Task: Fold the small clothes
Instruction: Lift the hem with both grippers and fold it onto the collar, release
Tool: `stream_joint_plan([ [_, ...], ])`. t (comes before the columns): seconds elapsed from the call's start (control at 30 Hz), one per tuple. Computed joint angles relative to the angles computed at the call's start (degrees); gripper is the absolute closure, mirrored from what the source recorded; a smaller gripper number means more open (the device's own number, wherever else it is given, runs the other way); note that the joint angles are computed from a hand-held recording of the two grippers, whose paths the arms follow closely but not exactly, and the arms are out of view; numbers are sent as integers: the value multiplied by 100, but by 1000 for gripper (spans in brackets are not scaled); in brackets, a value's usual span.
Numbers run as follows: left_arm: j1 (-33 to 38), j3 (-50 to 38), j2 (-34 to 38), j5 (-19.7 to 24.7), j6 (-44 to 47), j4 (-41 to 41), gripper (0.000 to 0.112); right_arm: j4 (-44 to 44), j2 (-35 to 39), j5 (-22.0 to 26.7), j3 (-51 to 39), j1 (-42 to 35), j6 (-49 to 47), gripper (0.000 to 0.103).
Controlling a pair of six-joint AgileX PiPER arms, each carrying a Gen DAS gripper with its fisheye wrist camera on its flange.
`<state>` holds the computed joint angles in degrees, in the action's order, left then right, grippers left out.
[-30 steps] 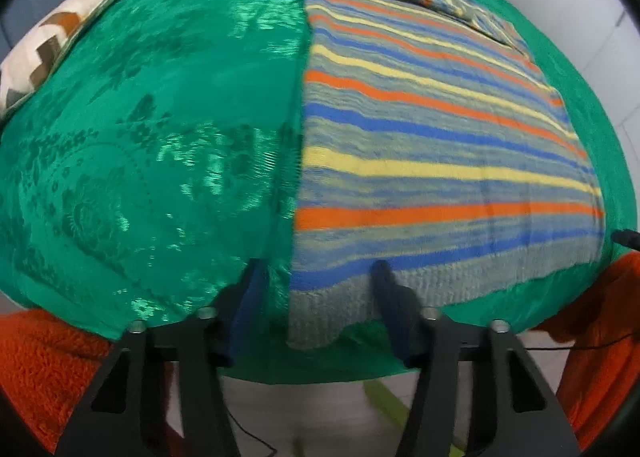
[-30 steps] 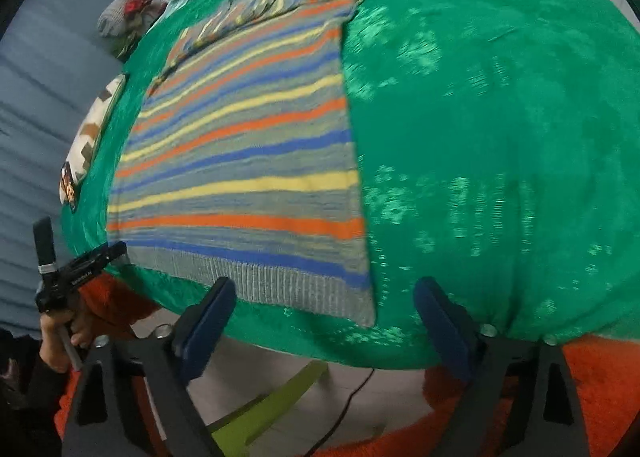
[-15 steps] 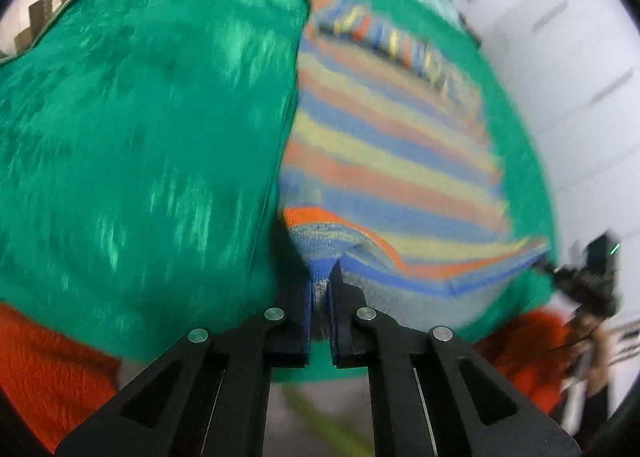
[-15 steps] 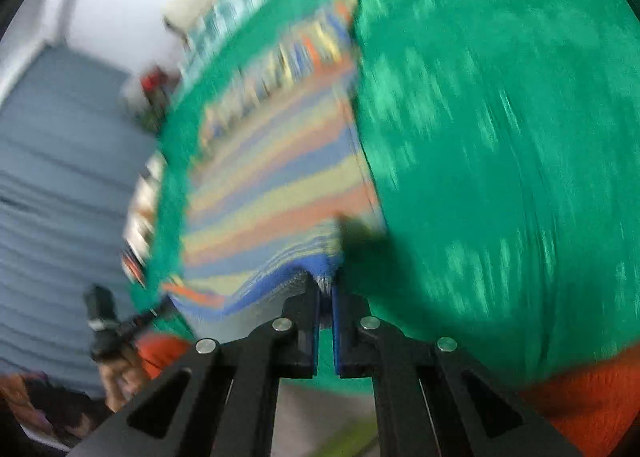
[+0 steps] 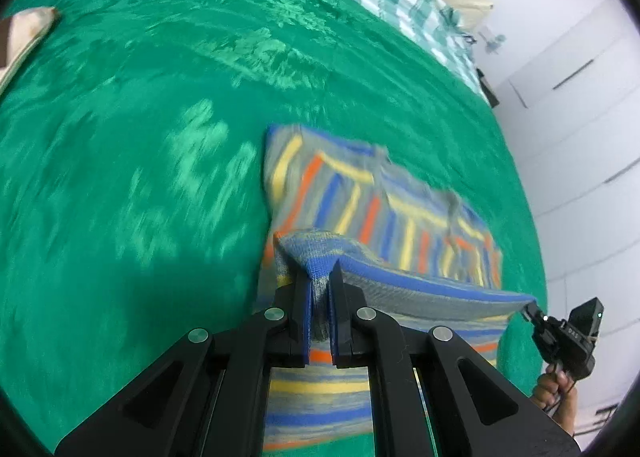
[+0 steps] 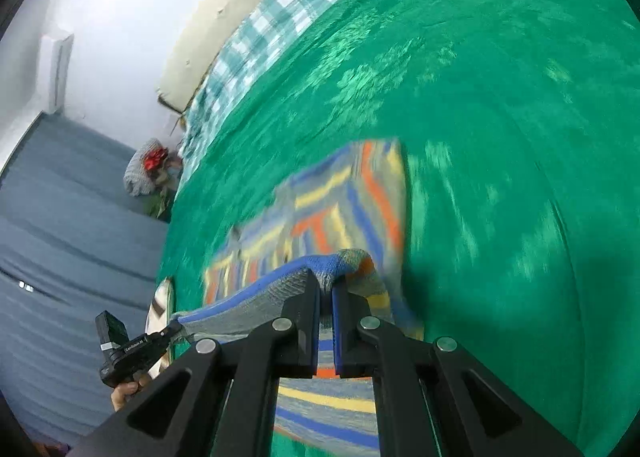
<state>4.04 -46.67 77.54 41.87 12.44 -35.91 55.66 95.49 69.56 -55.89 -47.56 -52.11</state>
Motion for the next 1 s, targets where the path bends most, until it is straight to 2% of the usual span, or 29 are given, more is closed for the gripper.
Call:
stream_joint_plan([
  [0.13,-120,-704,1055,-288,-38,-48,108,20,735,-496,-698,579,344,99],
  [0.37,-225,-1637,2238,-643,-170,26,107,295,1704,-950,-1555,1176,591,98],
  [0.4,-235,-1712,2330,-694,-217,46,106,417,1769,-1008,-1563,1212,493,95],
  [0.43,-230,-1890,2509,-753,-369,74,103,588,1775,-1114,-1510,1241,342,94],
  [0.47,-201,-1992,2580,-764,-534,111,92,754,1734,-1432,-1435,1322,239,85],
  [0.5,-140,-2161,2698,-814,-789,104,84,876,1700,-1680,-1393,1378,196,71],
  [0.53,-83,-2232,2731,-891,-870,-6,68,975,1687,-1785,-1370,1382,157,66],
  [0.57,-27,-2250,2714,-1041,-944,-98,61,1084,1636,-1903,-1317,1372,107,64],
  [0.6,12,-2241,2669,-1163,-992,-138,59,1154,1615,-1970,-1307,1366,74,64],
  [0.7,147,-2199,2527,-1129,-917,-9,55,1174,1443,-2057,-1232,1262,-8,64],
  [0.83,219,-1453,1881,-1269,-678,553,52,708,906,-2319,-978,1246,-348,64],
  [0.9,220,-1082,1496,-1210,-454,631,52,447,618,-2110,-851,1300,-539,64],
  [1.0,49,-24,575,-1331,231,489,44,200,54,-1418,-357,1360,-1266,60],
])
